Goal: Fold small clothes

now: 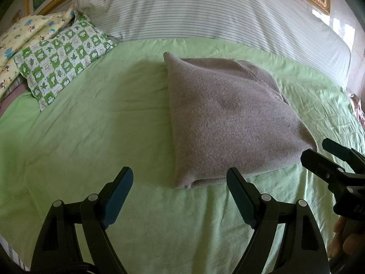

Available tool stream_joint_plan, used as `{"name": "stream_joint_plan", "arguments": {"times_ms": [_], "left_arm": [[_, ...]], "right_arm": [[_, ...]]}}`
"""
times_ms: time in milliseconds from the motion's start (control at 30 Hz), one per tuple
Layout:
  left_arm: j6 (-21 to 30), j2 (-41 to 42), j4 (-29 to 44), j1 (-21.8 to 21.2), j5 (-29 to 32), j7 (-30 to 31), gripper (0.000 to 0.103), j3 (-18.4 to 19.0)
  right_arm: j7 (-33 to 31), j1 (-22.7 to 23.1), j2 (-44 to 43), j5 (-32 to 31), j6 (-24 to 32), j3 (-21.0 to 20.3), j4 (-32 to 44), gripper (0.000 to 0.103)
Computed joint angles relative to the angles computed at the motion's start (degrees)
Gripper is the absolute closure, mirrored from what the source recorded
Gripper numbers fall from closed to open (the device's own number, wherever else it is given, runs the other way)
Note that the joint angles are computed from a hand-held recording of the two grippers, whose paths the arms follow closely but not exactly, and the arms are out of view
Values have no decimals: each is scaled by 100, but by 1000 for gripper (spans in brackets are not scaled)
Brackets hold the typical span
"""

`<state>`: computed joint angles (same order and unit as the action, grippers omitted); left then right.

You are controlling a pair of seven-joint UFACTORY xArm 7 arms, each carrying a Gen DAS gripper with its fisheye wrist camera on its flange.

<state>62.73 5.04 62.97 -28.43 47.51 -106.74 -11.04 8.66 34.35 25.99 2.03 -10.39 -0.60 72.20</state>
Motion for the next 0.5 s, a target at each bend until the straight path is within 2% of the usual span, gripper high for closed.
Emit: {"name": "stream_joint_plan", "arguments": {"times_ms": [500], "left_arm": [[3, 3, 16, 7, 8, 4, 18, 6]], "right_arm": [[10, -108, 27, -47, 46, 105, 86, 5]]}}
